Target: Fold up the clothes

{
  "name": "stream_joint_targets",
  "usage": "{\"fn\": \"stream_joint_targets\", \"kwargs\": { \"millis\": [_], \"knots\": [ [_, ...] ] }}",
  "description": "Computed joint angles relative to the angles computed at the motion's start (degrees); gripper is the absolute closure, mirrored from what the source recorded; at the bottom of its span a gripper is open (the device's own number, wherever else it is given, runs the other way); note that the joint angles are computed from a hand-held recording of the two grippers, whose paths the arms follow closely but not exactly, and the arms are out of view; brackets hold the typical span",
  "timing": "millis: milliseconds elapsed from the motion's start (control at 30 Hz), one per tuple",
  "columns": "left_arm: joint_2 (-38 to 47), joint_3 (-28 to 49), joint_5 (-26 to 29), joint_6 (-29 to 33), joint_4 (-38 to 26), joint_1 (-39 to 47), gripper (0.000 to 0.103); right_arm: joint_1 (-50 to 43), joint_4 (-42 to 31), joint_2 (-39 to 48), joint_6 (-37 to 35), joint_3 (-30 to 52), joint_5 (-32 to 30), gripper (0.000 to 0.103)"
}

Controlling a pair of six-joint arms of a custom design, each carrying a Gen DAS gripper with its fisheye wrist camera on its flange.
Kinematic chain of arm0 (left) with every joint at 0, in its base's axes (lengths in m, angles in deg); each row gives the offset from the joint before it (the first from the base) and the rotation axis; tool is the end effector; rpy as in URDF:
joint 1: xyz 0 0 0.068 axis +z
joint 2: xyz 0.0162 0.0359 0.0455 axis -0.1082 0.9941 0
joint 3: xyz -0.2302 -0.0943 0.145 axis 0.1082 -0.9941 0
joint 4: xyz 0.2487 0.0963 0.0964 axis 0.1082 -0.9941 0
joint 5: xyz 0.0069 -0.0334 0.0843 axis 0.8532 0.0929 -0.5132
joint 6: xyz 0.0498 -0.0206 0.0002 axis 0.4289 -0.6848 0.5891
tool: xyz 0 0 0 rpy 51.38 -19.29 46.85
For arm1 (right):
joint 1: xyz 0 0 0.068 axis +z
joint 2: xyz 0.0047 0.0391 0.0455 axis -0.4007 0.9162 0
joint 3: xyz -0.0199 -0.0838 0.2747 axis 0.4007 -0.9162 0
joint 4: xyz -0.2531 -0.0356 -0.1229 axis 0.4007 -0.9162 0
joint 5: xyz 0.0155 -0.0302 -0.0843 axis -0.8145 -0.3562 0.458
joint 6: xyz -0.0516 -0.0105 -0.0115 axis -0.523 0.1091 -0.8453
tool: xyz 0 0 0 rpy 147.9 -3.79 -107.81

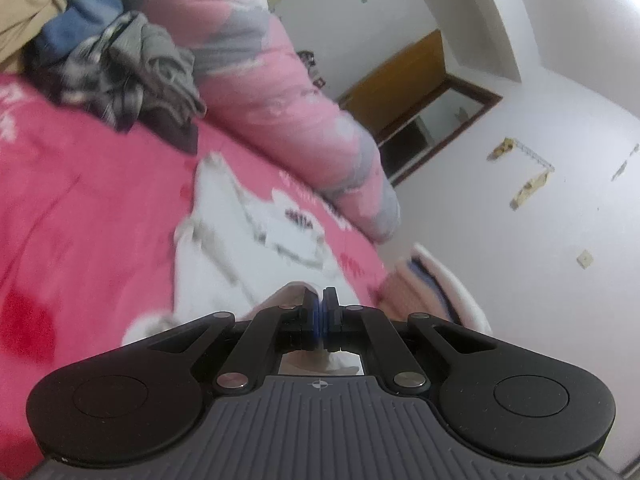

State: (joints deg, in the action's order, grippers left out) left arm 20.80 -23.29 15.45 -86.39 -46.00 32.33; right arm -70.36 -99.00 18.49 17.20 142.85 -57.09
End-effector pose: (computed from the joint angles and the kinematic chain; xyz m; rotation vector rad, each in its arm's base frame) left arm 0.1588 0.0862 0.1772 -0.3950 1.8811 -0.9443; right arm 0.2276 -0.1916 0.1736 0.2373 2.0027 1.1974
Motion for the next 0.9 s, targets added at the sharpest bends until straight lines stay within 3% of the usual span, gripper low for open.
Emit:
{"fn": "stream_joint_targets", "kwargs": {
  "millis": [100,267,367,533,600,700,733,800,900],
  "knots": [
    [8.86,2.88,-2.82,-5.51,10.73,-2.90,0.103,4.68,14.73,-1.09,15.44,-0.65,-0.10,0.102],
    [25.38,11.17,-7.62,-10.75,22.62,-7.24,0.103,12.92,37.56,2.89,37.66,1.57,2.69,0.102],
    [36.81,20.72,-11.61,-12.11,24.85,-10.46,0.103,18.43,48.90,10.58,49.13,8.31,5.90,0.102],
    [60.04,44.42,-17.77,-16.00,21.44,-14.22,0.102,25.26,63.05,28.71,65.25,26.54,12.98,0.102],
    [69.49,53.71,-19.07,-18.95,18.21,-14.62,0.092,26.68,64.17,38.78,71.08,37.11,15.47,0.100],
    [77.36,59.52,-21.22,-27.10,16.99,-13.75,0.082,27.54,57.24,52.62,78.34,54.02,19.22,0.094],
    [77.91,58.84,-20.97,-28.94,19.30,-13.31,0.081,27.32,56.36,55.55,80.34,57.03,18.84,0.093],
    [77.26,56.52,-20.23,-30.16,22.64,-12.48,0.068,26.39,57.21,56.45,81.69,56.27,19.45,0.088],
    [72.88,52.75,-20.71,-27.10,21.19,-11.86,0.063,24.48,64.49,52.24,83.61,47.67,19.97,0.065]
  ]
}}
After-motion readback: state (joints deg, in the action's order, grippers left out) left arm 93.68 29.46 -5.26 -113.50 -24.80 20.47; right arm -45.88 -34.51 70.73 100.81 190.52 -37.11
